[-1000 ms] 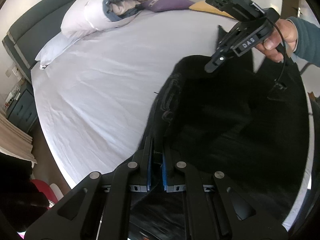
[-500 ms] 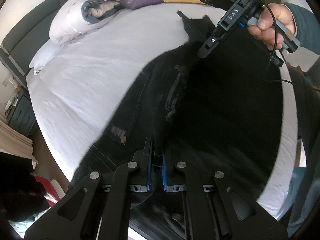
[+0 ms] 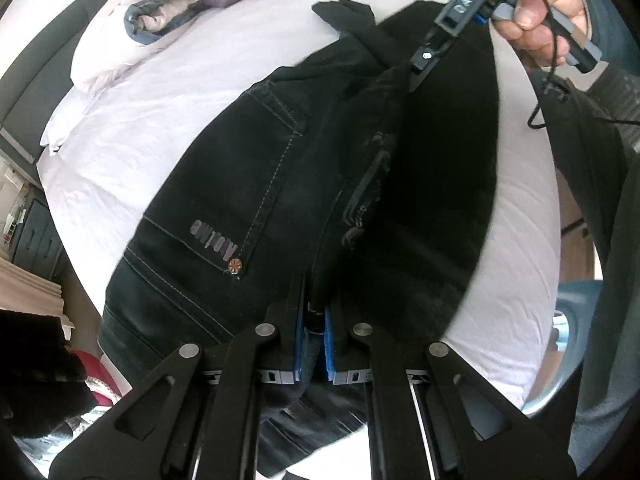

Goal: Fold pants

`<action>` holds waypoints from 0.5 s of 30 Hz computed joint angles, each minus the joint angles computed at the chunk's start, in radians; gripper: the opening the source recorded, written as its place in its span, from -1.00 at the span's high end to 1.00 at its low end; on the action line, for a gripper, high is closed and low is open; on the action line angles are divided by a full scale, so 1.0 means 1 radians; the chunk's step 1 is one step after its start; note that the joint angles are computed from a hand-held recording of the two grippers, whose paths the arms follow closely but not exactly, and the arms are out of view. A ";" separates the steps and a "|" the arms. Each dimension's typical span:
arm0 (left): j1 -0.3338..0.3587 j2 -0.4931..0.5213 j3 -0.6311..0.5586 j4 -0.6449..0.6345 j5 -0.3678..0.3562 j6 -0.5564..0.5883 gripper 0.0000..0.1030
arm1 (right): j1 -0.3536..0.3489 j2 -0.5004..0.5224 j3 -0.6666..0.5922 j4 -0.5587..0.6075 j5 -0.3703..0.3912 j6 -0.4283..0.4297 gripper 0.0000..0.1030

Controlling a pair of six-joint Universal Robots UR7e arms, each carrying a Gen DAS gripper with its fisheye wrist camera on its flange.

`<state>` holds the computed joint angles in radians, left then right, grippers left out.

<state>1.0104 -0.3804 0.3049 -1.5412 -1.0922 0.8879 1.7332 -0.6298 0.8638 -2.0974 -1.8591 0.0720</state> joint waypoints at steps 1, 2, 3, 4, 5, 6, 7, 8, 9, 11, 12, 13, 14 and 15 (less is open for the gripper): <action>0.001 0.010 -0.016 0.017 0.003 -0.007 0.87 | 0.001 -0.019 0.045 -0.015 0.002 0.007 0.88; 0.002 0.013 -0.017 0.021 0.007 -0.009 0.87 | 0.000 -0.037 0.089 -0.034 0.004 0.015 0.88; 0.001 -0.004 0.023 0.001 0.013 -0.007 0.87 | 0.002 -0.041 0.098 -0.034 0.002 0.023 0.88; 0.002 -0.003 0.020 0.002 0.016 -0.001 0.87 | 0.005 -0.047 0.125 -0.045 -0.017 0.028 0.88; 0.001 -0.006 0.033 -0.007 0.019 0.003 0.87 | 0.013 -0.038 0.123 -0.047 -0.046 0.022 0.88; -0.002 -0.014 0.053 -0.019 0.022 0.012 0.87 | 0.018 -0.032 0.123 -0.051 -0.068 0.010 0.88; -0.004 -0.045 0.115 -0.051 0.027 0.026 0.87 | 0.035 0.000 0.085 -0.036 -0.115 -0.012 0.88; -0.009 -0.056 0.142 -0.069 0.035 0.041 0.87 | 0.046 0.005 0.086 -0.031 -0.151 -0.030 0.88; -0.013 -0.068 0.169 -0.085 0.040 0.053 0.87 | 0.062 0.036 0.045 -0.018 -0.186 -0.047 0.88; -0.013 -0.098 0.220 -0.102 0.036 0.057 0.87 | 0.096 0.068 0.015 -0.001 -0.281 -0.101 0.88; -0.015 -0.094 0.208 -0.093 0.033 0.055 0.87 | 0.109 0.079 0.005 0.004 -0.319 -0.123 0.88; -0.012 -0.094 0.206 -0.093 0.032 0.059 0.87 | 0.123 0.090 -0.008 0.011 -0.352 -0.145 0.88; -0.009 -0.108 0.223 -0.098 0.029 0.062 0.87 | 0.126 0.098 -0.019 0.015 -0.361 -0.155 0.88; -0.008 -0.109 0.222 -0.092 0.024 0.059 0.87 | 0.131 0.095 -0.013 0.013 -0.364 -0.158 0.88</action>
